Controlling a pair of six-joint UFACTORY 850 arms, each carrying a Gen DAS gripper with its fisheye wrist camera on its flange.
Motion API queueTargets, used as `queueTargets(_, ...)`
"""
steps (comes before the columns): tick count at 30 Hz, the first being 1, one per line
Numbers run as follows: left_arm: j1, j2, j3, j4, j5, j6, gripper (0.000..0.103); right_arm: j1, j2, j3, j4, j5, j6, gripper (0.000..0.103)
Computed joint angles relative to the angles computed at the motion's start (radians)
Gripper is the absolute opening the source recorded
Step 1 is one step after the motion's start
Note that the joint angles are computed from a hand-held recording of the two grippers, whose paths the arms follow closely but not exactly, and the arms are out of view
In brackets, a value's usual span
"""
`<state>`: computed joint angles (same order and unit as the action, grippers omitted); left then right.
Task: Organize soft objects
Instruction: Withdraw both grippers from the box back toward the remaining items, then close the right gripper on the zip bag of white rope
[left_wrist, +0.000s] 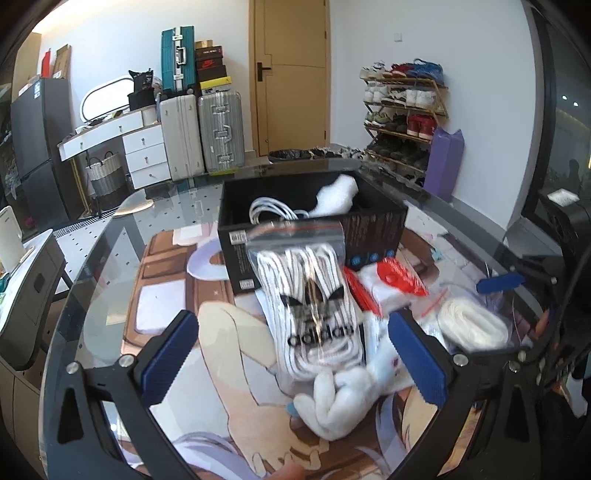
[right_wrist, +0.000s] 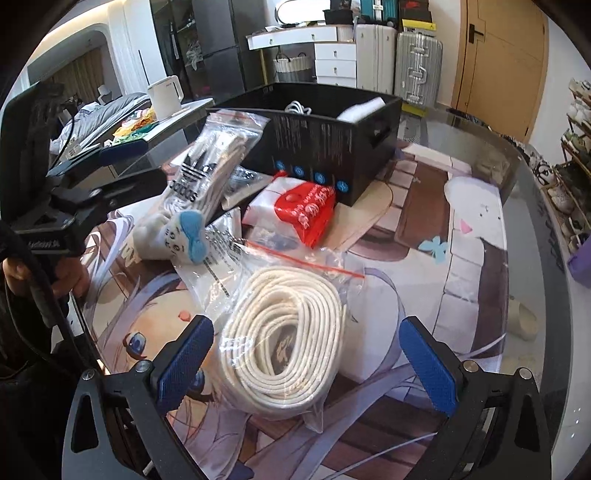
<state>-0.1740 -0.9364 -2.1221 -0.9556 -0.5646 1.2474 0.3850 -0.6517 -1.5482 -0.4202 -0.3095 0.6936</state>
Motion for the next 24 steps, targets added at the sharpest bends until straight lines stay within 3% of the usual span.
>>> queueTargets(3,0.002,0.016,0.034,-0.020,-0.006,0.049,0.103,-0.006,-0.003,0.000,0.058,-0.001,-0.042,0.102)
queueTargets(12,0.003,0.033,0.065,-0.048,-0.045,0.161,0.103,0.008,-0.013,-0.006,-0.036,-0.021,0.014,0.102)
queueTargets(19,-0.002,0.027,0.054,-0.009,-0.048,0.132,0.103,0.008,0.001,0.019,-0.075,0.009,0.049,0.101)
queueTargets(24,-0.002,0.023,0.047,0.004,-0.051,0.119,0.103,0.017,0.002,0.019,-0.143,-0.009,0.096,0.092)
